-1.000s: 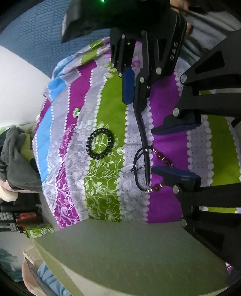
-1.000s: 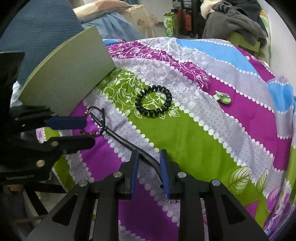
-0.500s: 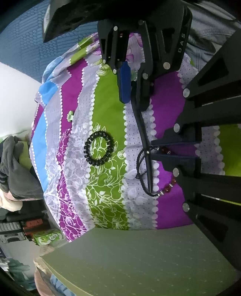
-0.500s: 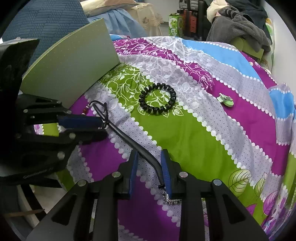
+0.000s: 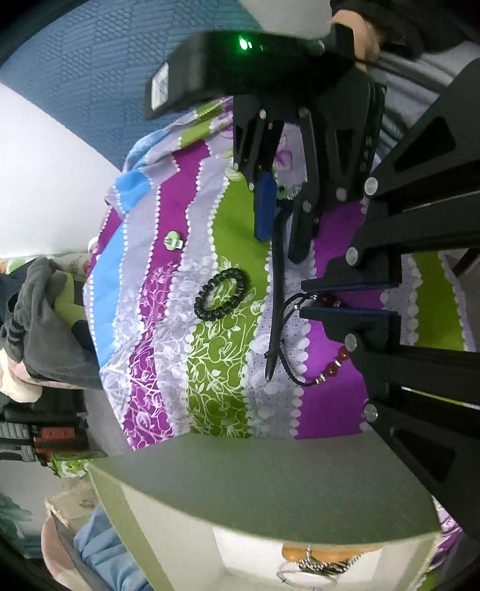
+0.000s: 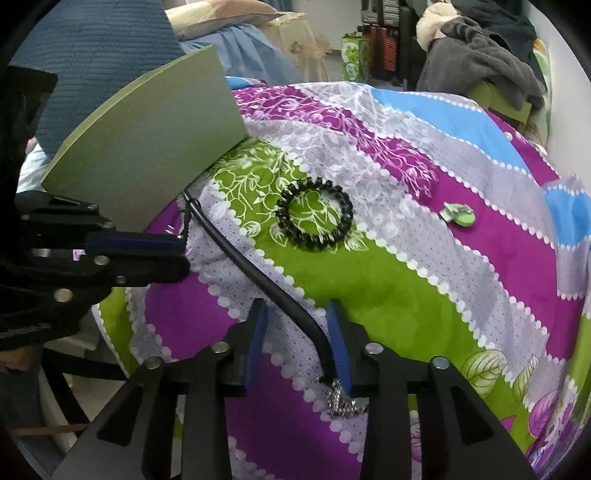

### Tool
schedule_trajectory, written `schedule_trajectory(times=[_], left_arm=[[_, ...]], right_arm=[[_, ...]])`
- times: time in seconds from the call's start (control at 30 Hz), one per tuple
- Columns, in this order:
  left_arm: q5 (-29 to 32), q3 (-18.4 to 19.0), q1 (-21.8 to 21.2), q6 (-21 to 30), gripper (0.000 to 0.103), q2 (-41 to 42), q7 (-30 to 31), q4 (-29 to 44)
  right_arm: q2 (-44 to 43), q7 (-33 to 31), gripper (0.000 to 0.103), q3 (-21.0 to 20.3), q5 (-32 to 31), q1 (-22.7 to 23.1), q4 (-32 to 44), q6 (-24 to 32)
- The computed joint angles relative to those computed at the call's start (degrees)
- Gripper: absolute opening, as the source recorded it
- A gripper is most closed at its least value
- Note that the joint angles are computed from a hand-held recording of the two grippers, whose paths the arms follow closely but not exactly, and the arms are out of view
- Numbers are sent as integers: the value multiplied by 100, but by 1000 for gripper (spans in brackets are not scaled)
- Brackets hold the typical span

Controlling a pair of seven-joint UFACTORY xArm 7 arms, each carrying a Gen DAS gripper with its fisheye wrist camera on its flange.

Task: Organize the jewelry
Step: 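Grasp the red bead bracelet with the left tool while the right tool grasps the black cord necklace, then lift the bead bracelet with the left tool while the right tool lifts the cord necklace toward the box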

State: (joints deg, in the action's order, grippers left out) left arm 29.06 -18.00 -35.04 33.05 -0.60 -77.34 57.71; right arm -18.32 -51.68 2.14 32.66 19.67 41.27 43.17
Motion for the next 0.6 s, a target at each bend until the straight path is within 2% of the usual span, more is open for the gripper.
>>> schedule_trajectory(times=[0.13, 0.2, 0.27, 0.4, 0.6], left_arm=[[-100, -34, 17, -62, 4, -158, -118, -140], [-135, -55, 34, -97, 4, -206, -173, -225], [-193, -75, 61, -217, 4, -295, -313, -373], [-303, -110, 141, -445, 5, -475, -430, -588], [-400, -276, 246, -483, 5, -786, -634, -843]], right_arm=[[8, 75, 30, 84, -109, 13, -28, -105], [-36, 210, 15, 187, -322, 3, -101, -280], [-77, 301, 7, 171, -424, 23, -102, -217], [-257, 612, 7, 98, -429, 12, -167, -295], [-349, 982, 7, 16, -379, 2, -205, -163]])
